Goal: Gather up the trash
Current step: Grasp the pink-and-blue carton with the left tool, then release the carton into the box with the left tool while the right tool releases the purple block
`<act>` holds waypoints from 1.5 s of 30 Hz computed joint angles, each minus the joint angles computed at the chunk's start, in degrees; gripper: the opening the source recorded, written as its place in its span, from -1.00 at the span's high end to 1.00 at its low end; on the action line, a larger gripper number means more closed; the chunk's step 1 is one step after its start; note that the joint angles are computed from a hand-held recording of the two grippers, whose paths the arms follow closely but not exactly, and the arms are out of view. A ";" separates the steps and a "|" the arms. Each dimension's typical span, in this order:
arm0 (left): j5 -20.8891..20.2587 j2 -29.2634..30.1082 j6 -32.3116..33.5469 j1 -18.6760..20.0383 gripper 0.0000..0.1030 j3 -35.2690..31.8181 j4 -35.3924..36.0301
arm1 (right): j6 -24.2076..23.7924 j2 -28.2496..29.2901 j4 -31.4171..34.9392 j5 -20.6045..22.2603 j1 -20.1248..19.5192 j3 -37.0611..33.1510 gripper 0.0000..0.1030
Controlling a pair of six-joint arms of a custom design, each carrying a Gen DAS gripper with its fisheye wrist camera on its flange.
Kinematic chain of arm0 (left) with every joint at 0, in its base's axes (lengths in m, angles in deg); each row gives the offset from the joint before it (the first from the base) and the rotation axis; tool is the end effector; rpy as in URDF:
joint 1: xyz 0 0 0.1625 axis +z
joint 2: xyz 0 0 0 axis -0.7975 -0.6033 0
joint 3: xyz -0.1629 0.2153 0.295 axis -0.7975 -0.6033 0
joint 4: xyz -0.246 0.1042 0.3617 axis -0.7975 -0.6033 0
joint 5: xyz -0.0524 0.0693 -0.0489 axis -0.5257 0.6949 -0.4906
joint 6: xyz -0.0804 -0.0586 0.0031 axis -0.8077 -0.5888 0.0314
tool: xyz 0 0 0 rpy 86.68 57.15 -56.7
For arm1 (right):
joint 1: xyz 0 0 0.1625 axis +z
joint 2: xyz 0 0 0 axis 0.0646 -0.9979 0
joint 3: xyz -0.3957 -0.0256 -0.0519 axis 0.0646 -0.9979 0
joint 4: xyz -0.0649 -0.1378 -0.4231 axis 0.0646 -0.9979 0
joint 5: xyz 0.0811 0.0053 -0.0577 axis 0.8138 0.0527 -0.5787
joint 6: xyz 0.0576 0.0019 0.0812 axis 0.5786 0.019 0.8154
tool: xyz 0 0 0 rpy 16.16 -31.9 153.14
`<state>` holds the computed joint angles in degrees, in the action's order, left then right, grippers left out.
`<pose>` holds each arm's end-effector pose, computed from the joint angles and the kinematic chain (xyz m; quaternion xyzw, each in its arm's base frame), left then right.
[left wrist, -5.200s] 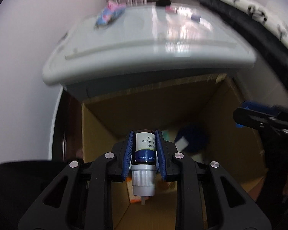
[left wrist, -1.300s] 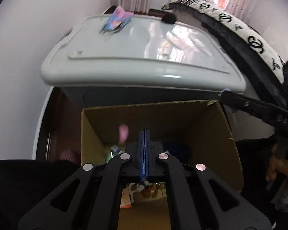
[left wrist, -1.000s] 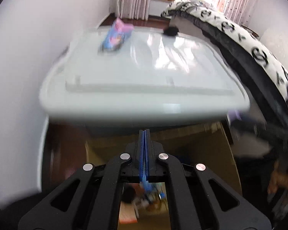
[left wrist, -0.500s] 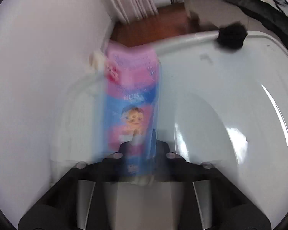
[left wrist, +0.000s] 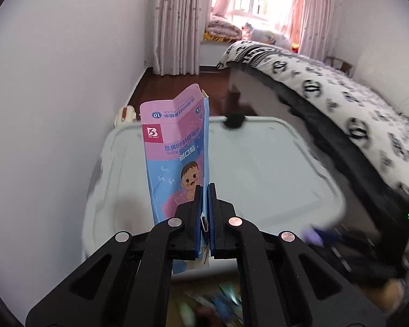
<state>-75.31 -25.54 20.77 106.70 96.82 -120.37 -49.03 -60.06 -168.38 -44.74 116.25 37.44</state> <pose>-0.2586 -0.6277 0.3858 0.4685 0.8551 -0.1834 0.1251 0.3527 -0.4829 0.1404 -0.0371 -0.8650 0.4689 0.1748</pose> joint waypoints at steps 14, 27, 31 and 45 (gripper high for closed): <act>6.35 -15.71 -5.62 5.63 0.93 26.52 3.50 | 26.43 8.61 20.22 -13.88 9.00 2.63 0.27; 14.92 -13.64 -5.71 4.92 -0.13 28.44 1.55 | 30.93 7.77 21.73 -13.33 7.35 4.52 -0.19; 14.85 -14.38 -5.05 4.55 -0.23 28.90 0.82 | 31.38 7.53 21.09 -13.21 7.27 4.92 -0.20; 16.13 -12.90 -7.69 4.68 -0.27 26.58 4.48 | 31.72 6.07 17.88 -9.87 6.61 6.24 -0.28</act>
